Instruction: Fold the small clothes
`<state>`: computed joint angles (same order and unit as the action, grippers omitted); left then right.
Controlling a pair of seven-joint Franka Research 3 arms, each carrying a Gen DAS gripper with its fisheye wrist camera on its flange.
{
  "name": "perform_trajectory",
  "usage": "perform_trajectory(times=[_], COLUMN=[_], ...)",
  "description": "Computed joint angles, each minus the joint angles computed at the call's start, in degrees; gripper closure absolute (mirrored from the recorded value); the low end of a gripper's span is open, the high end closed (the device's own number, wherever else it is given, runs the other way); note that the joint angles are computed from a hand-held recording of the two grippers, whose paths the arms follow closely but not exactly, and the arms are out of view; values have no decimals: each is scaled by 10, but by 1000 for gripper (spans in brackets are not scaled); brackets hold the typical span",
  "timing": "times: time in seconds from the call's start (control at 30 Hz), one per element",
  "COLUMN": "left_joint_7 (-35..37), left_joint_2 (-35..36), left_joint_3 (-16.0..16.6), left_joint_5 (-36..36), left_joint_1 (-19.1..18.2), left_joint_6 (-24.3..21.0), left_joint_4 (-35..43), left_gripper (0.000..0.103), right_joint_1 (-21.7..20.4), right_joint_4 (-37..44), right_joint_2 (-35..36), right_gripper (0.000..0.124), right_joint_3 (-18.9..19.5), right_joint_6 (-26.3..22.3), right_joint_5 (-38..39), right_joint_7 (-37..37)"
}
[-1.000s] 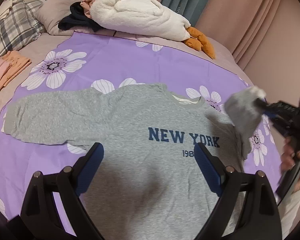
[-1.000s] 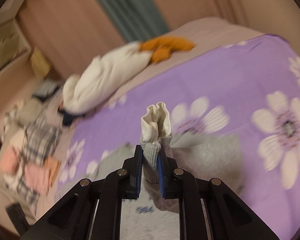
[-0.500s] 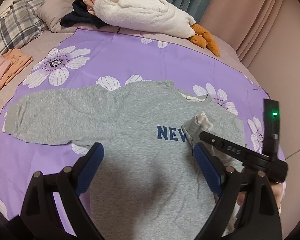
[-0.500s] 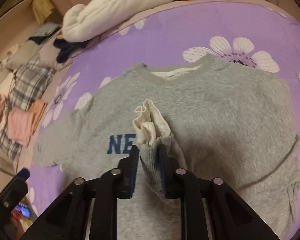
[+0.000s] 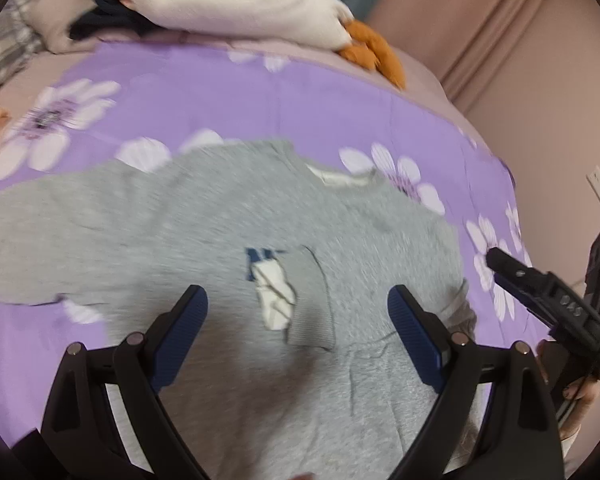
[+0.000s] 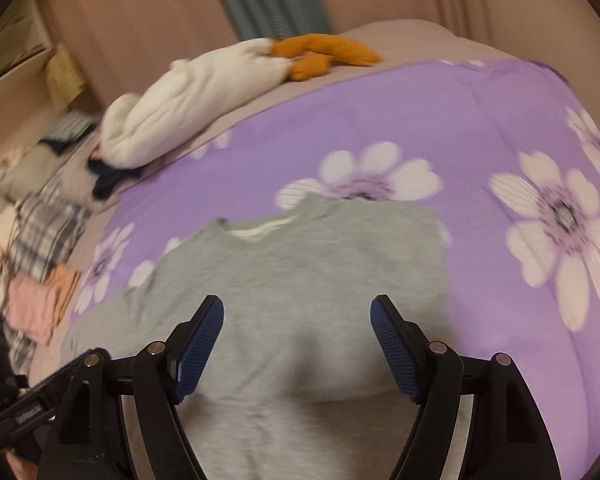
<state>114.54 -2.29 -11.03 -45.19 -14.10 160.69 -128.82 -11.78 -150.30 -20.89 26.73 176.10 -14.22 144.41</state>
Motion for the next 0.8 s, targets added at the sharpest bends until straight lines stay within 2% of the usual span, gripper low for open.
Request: perform_trajectory(times=[0.1, 0.17, 0.27, 0.33, 0.43, 0.5, 0.57, 0.63, 0.67, 0.7, 0.73, 0.8], left_joint_7=[-35, -43, -44, -56, -67, -66, -99, -99, -108, -101, -79, -83], left_joint_2=[43, 72, 96, 109, 114, 116, 119, 121, 119, 119, 117, 112], left_joint_3=[-10, -18, -35, -44, -57, -66, -62, -71, -72, -79, -93, -94], left_joint_5=[47, 48, 42, 55, 71, 78, 121, 131, 146, 141, 118, 119], left_joint_1=[3, 12, 27, 30, 34, 35, 30, 36, 35, 40, 50, 53], left_joint_6=[-16, -47, -64, -57, -22, 3, 20, 33, 42, 48, 50, 47], left_joint_4=[26, 49, 66, 69, 61, 55, 50, 47, 43, 42, 42, 46], left_gripper=[18, 20, 23, 25, 29, 45, 53, 59, 66, 79, 80, 90], right_joint_1=[11, -5, -14, -11, -2, -1, 3, 8, 9, 10, 11, 16], right_joint_4=[-29, -45, -68, -86, -105, -111, -116, -114, -115, -115, -114, -110], right_joint_2=[-15, -29, -47, -55, -58, -51, -49, -41, -37, -34, -29, -19], right_gripper=[48, 48, 48, 48, 48, 48, 48, 48, 48, 48, 48, 48], right_joint_3=[-22, -15, -14, -25, -41, -45, -46, -48, -50, -49, -49, -53], right_joint_6=[-5, -15, -22, -17, -5, 6, 11, 14, 19, 24, 26, 29], right_joint_5=[22, 24, 27, 35, 56, 70, 83, 94, 99, 105, 111, 122], right_joint_7=[5, 18, 32, 32, 24, 18, 10, -1, -6, -9, -13, -22])
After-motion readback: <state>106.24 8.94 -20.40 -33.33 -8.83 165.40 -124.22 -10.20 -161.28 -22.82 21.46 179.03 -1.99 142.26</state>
